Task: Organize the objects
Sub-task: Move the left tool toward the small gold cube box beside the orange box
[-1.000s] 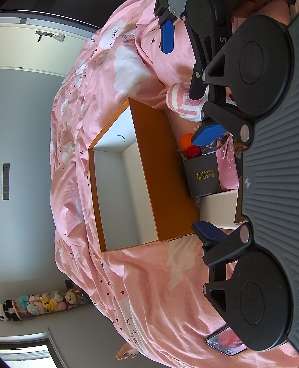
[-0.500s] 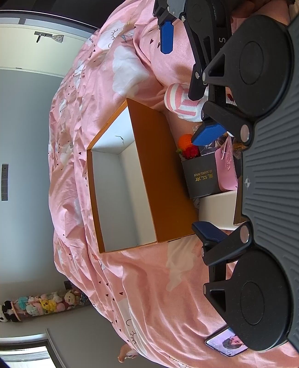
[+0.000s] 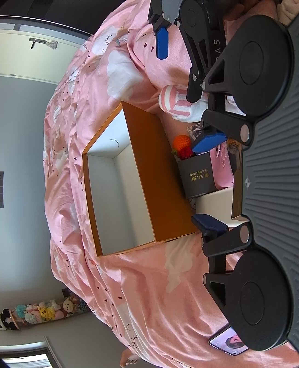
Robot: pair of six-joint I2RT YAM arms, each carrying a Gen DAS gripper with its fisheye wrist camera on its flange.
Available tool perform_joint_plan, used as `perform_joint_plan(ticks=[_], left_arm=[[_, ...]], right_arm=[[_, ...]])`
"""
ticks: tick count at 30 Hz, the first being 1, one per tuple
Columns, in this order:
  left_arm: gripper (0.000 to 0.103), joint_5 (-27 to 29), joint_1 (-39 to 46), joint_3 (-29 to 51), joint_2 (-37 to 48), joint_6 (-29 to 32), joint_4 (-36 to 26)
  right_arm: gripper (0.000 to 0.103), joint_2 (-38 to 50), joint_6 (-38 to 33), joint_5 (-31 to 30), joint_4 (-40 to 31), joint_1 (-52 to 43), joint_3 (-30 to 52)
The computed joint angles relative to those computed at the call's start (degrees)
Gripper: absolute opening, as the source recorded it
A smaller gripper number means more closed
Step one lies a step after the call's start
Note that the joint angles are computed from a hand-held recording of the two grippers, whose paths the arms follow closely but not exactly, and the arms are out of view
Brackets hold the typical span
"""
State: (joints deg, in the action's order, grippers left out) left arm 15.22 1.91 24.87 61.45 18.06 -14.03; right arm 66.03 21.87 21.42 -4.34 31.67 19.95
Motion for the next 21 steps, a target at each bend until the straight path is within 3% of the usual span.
perform_joint_plan(ticks=[5,7,9,15,21], left_arm=[[0.056,9.28,7.53,6.57,5.06,9.07,-10.61],[0.054,11.57,10.32,9.10,7.09,12.68,-14.81],[0.054,12.66,12.66,11.58,9.44,16.45,-18.94],[0.066,10.24,14.05,13.46,12.44,21.39,-22.90],[0.078,8.77,15.80,14.05,15.13,25.57,-25.61]], right_arm=[[0.100,-0.12,-2.37,-1.95,0.16,-0.64,0.59],[0.095,-0.70,-3.92,-3.55,0.10,-0.89,0.84],[0.081,-0.63,-5.30,-6.50,-0.77,-1.43,1.76],[0.064,1.49,-7.54,-15.14,-2.05,-1.65,4.80],[0.063,4.14,-9.44,-20.14,-2.94,-0.27,7.42]])
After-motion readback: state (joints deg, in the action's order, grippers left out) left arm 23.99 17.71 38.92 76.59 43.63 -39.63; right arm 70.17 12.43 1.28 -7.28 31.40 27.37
